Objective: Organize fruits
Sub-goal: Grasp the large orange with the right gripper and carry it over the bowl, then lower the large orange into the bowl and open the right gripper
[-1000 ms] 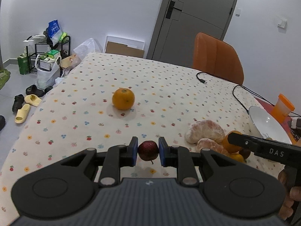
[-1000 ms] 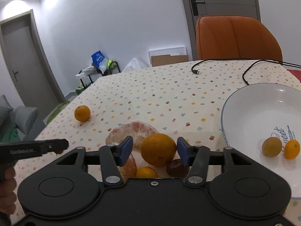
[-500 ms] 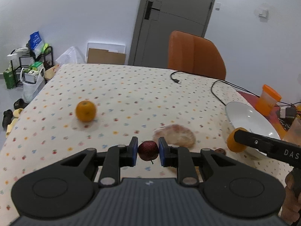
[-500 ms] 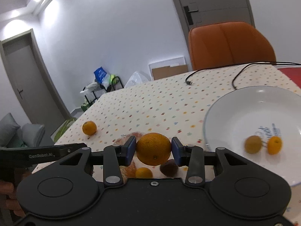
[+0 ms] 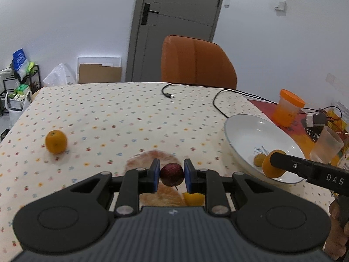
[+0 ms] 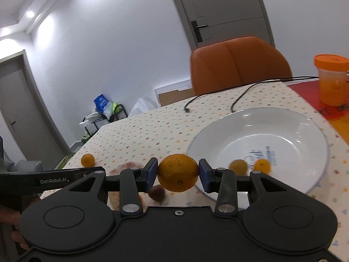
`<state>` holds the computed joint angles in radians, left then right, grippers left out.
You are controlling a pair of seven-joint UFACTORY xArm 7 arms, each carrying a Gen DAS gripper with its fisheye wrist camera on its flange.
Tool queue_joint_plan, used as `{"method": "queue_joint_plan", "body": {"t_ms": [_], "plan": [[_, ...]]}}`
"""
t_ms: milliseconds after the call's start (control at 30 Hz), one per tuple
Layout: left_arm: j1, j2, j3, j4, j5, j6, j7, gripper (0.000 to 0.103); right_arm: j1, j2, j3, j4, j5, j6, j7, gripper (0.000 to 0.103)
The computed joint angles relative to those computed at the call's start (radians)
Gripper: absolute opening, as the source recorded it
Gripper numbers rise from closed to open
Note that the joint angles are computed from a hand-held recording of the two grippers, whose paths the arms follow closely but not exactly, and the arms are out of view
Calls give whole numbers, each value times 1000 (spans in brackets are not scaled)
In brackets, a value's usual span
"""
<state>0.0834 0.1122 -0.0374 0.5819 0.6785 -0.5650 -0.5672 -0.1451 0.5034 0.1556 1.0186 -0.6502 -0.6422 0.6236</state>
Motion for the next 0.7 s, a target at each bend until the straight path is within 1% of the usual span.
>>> {"method": "queue_joint_plan", "body": {"t_ms": [333, 700], "plan": [[-59, 10, -36, 28, -63, 32, 48, 22, -31, -13, -35, -51, 49, -37, -10, 39], [-119, 46, -78, 77, -143, 74, 119, 22, -80, -7, -68, -80, 62, -78, 1, 39]]}}
